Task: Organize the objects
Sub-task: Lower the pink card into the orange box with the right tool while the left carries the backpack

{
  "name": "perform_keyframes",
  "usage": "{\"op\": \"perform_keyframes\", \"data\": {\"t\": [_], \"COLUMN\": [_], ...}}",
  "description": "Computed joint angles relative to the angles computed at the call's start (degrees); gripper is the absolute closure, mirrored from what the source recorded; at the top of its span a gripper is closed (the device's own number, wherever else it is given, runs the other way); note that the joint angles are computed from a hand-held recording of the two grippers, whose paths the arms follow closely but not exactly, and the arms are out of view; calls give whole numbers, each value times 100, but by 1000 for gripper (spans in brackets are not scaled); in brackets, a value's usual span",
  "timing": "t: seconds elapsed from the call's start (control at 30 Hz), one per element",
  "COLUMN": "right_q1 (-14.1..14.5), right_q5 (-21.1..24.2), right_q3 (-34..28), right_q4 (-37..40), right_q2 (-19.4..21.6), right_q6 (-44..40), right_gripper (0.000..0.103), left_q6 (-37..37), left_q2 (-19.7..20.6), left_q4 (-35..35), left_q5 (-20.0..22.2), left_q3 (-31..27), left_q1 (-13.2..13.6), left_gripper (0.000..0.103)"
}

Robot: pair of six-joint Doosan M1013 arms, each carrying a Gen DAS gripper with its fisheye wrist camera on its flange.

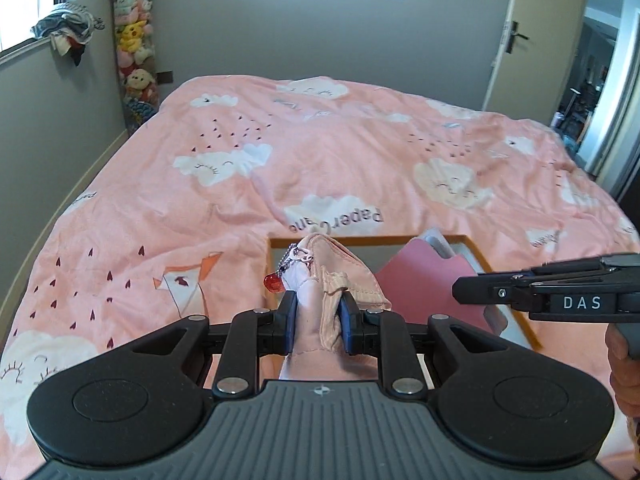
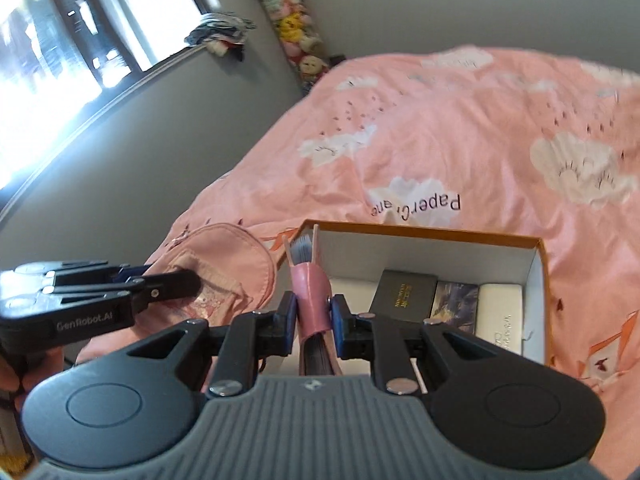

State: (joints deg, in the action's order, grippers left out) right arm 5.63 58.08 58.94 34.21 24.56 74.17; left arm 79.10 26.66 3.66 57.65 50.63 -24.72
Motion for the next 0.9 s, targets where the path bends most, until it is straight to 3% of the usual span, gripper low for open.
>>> {"op": "perform_keyframes", "data": {"t": [0.17, 0.37, 0.63, 0.9], "right_q1": [-4, 91, 161, 182], "right_q5": [426, 760, 1058, 1533], "right_q3": [-571, -1127, -1754, -2190], "right_q4": [-13, -211, 135, -329], "right_q2": [590, 1211, 1793, 2087], "right_q6": [949, 2088, 2698, 3070], "right_gripper": [84, 84, 83, 84], "left_q6": [-179, 126, 321, 577], "left_q2": [296, 578, 774, 844], "left_q4": [140, 209, 267, 188], "left_q5": [61, 230, 255, 206], "left_q3": [-292, -595, -789, -830], "left_q1": [42, 58, 68, 87], "left_gripper": [79, 79, 79, 79]}}
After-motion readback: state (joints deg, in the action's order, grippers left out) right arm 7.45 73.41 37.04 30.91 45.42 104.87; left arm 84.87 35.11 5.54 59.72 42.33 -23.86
